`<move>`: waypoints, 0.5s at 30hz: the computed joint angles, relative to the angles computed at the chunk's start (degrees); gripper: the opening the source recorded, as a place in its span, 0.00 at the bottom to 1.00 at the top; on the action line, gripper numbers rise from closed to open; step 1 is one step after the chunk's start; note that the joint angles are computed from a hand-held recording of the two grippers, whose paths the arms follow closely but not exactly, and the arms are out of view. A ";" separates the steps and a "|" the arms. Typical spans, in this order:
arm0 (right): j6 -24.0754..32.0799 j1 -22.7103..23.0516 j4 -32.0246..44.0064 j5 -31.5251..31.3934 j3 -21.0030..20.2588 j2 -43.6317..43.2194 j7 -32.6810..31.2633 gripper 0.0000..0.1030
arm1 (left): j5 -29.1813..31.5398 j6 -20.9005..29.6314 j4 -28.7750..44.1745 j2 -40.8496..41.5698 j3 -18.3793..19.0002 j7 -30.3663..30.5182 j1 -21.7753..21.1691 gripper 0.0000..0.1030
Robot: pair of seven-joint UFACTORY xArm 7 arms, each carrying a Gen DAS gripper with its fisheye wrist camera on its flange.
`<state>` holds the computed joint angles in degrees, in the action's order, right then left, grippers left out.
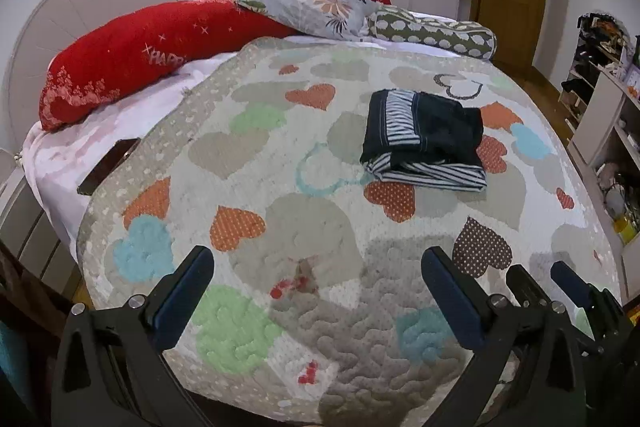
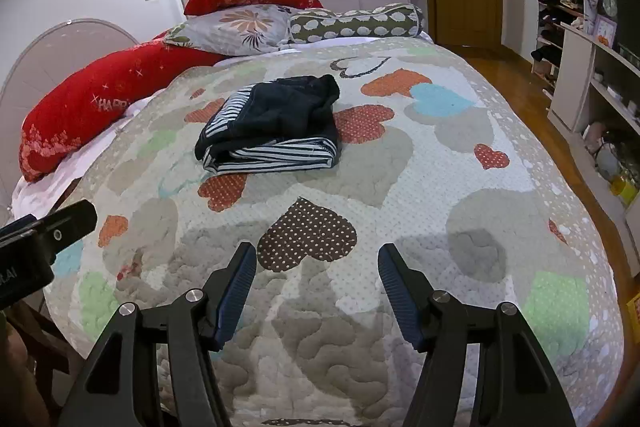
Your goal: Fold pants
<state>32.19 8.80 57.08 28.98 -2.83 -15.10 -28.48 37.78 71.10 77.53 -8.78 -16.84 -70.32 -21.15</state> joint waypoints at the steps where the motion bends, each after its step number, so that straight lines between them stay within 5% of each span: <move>1: 0.00 -0.04 0.02 -0.17 0.09 0.02 0.12 0.67 | -0.51 -0.30 -0.13 -0.02 0.17 0.16 0.00 1.00; 15: -0.08 -0.50 -0.21 -1.98 0.65 0.53 1.97 0.69 | -3.92 -2.86 -1.02 0.20 0.78 1.89 0.11 1.00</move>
